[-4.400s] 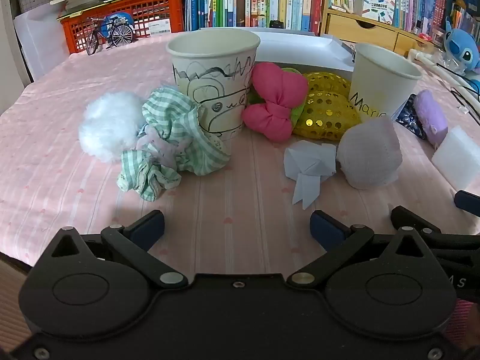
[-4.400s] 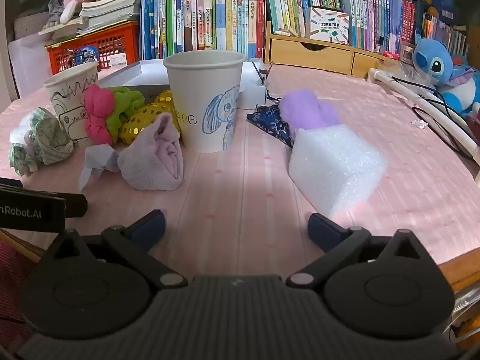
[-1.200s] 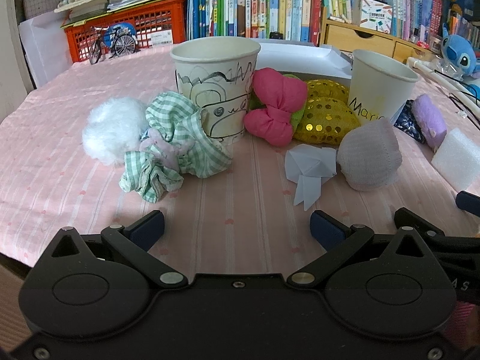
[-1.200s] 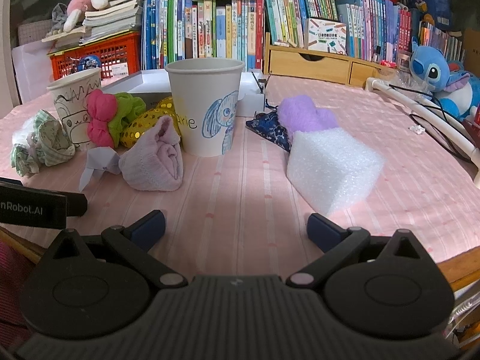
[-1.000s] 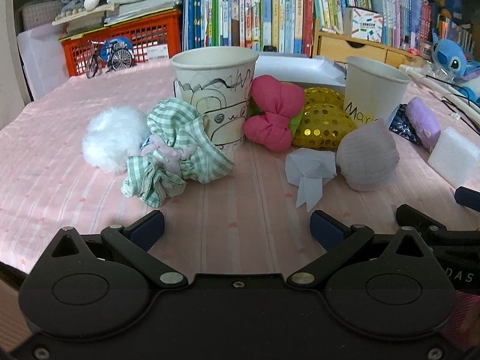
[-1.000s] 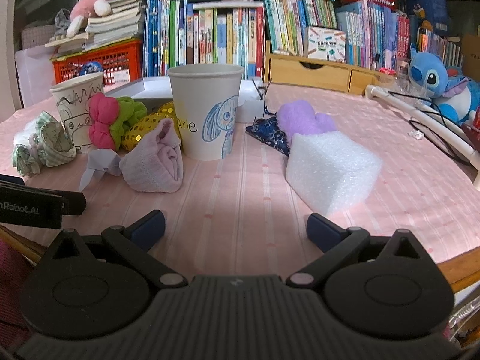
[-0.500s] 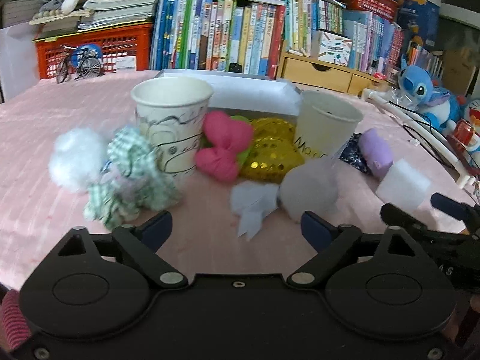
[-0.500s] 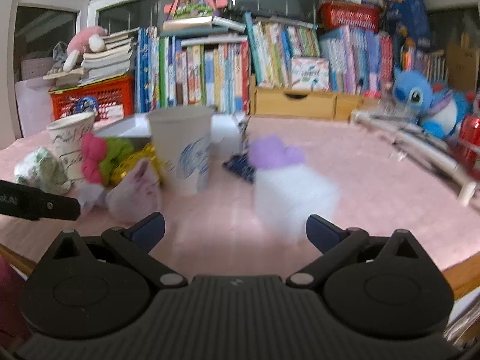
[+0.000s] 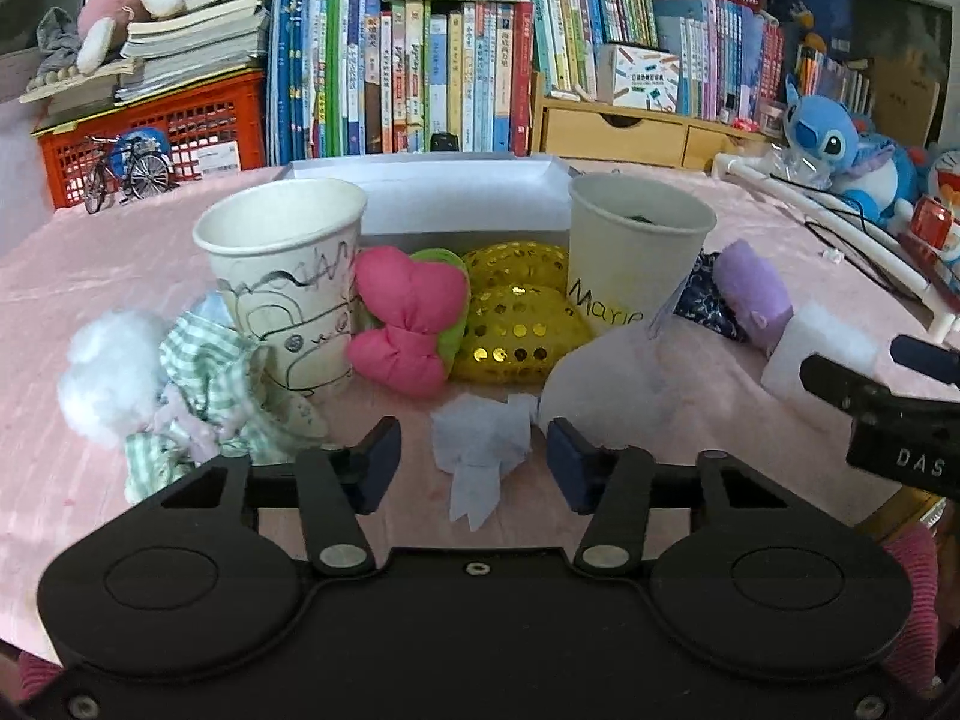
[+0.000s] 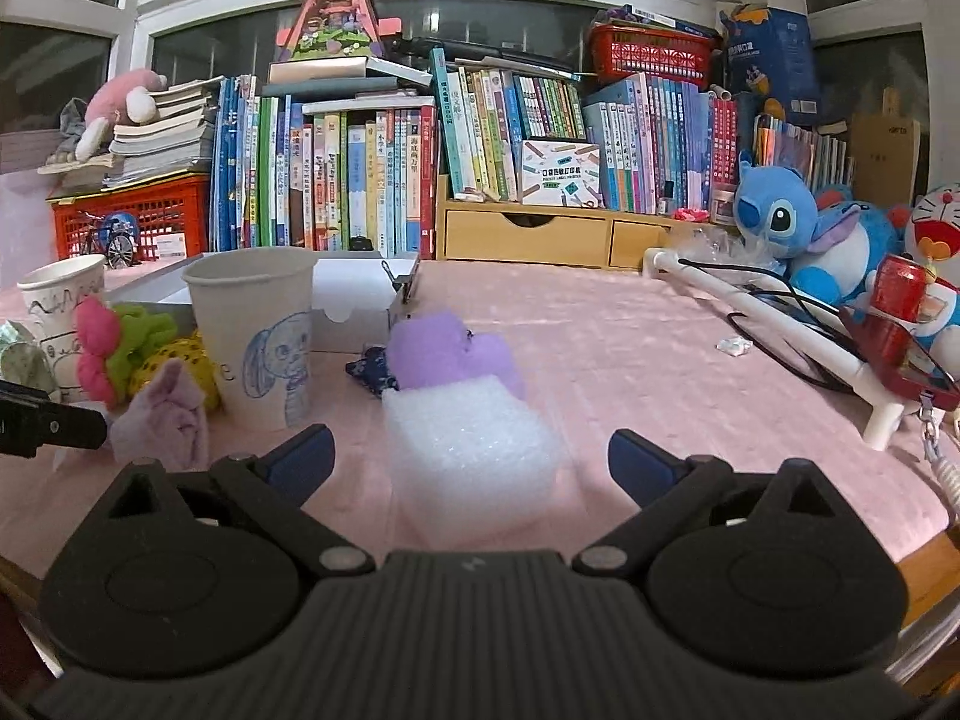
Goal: Organize soft objects
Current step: 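Grasp the white folded paper napkin with the left gripper while the right gripper grasps the white foam block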
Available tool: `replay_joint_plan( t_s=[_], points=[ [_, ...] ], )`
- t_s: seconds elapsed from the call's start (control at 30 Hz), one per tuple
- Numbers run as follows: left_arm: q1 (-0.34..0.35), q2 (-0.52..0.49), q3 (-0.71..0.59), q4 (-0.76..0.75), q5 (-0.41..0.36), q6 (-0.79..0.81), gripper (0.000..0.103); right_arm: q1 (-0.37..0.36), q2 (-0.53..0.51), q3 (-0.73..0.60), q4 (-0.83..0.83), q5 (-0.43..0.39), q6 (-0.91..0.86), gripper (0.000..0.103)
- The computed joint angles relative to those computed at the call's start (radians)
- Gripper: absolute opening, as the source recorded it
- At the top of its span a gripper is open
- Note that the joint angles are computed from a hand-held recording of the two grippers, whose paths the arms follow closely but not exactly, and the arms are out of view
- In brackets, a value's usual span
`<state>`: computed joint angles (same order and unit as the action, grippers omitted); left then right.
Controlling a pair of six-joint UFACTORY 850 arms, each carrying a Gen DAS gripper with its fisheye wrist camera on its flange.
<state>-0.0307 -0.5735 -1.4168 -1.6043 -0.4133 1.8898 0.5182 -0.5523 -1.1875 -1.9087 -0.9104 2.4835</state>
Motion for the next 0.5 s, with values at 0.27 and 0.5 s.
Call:
replay_joint_plan(
  t_s=[0.27, 0.5],
  points=[
    [-0.003, -0.013, -0.005, -0.010, -0.005, 0.020, 0.034, -0.014, -0.013, -0.010, -0.013, 0.023, 0.007, 0.092],
    [0.004, 0.007, 0.020, -0.052, -0.016, 0.085, 0.032, -0.014, -0.012, -0.010, -0.003, 0.040, 0.022, 0.068]
  ],
)
